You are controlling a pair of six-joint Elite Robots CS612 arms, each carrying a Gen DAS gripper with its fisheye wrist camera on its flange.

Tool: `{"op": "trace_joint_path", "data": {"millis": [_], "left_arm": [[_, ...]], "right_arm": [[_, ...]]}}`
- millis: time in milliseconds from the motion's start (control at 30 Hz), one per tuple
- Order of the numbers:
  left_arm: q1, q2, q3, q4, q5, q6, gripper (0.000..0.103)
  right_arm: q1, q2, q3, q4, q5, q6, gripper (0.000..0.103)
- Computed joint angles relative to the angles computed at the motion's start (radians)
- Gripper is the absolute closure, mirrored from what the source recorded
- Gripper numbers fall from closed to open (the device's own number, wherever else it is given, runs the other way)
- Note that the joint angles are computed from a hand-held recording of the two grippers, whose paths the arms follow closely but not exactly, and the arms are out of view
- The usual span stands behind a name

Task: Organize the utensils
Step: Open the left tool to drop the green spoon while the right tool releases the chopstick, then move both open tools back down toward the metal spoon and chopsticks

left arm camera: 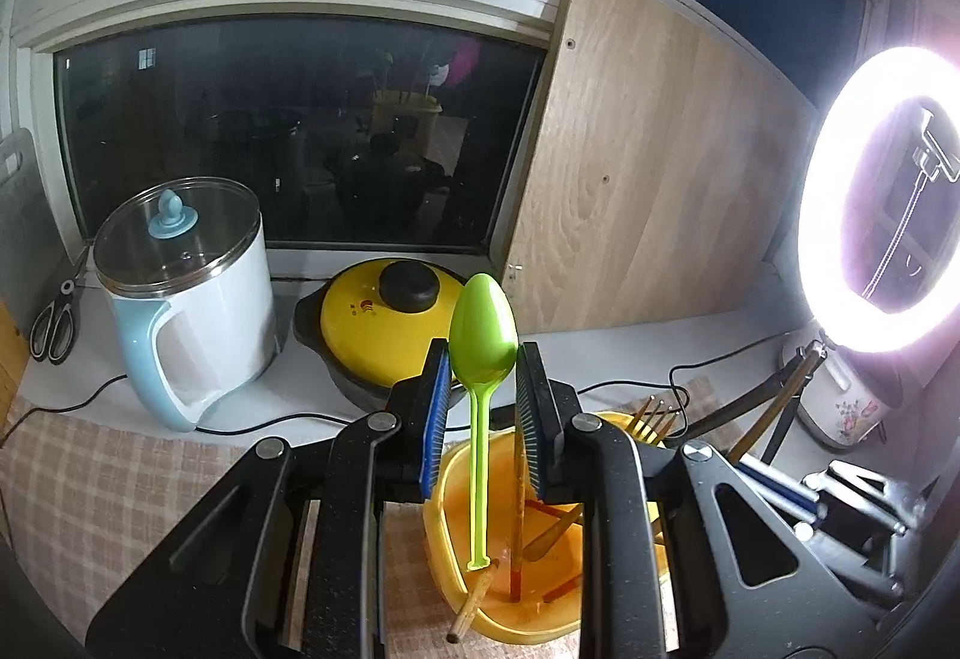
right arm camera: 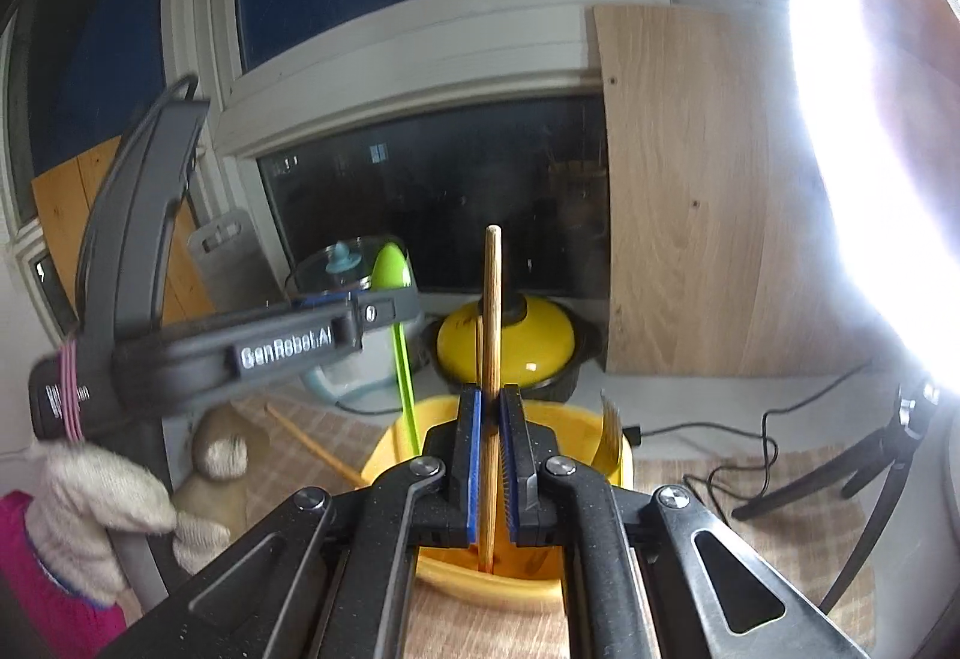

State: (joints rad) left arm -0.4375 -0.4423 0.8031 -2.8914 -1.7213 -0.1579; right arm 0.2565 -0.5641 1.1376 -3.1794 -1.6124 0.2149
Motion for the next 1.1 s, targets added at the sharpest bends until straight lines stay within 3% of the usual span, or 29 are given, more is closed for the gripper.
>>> {"op": "trace_joint_path", "data": {"millis": [267,333,367,400,533,600,733,833,1100], "left_arm": [[-0.006,-0.014,0.020,0.015,0.013,0.012,0.082],[-0.007,-0.020,0.027,0.016,0.014,0.006,0.068],[-0.006,-0.023,0.034,0.009,0.015,0.001,0.066],[-0.006,-0.027,0.041,-0.002,0.015,-0.003,0.066],[-0.004,-0.053,0.086,-0.040,0.014,-0.012,0.066],[-0.003,-0.069,0.115,-0.065,0.016,-0.018,0.066],[-0.002,-0.102,0.176,-0.113,0.026,-0.017,0.066],[-0.002,-0.128,0.224,-0.148,0.036,-0.025,0.066],[-0.005,-0.199,0.360,-0.219,0.073,-0.027,0.066]], "right_arm": [[-0.004,-0.005,0.017,0.047,0.047,0.001,0.099],[-0.005,-0.007,0.019,0.057,0.056,-0.001,0.092],[-0.004,-0.010,0.026,0.049,0.054,-0.002,0.081],[-0.004,-0.013,0.035,0.039,0.050,0.000,0.072],[-0.006,-0.030,0.067,0.020,0.060,0.012,0.060],[-0.007,-0.039,0.086,0.003,0.060,0.015,0.048],[-0.011,-0.060,0.127,-0.015,0.068,0.027,0.048],[-0.015,-0.076,0.163,-0.044,0.079,0.043,0.034],[-0.022,-0.120,0.259,-0.110,0.106,0.061,0.017]]}}
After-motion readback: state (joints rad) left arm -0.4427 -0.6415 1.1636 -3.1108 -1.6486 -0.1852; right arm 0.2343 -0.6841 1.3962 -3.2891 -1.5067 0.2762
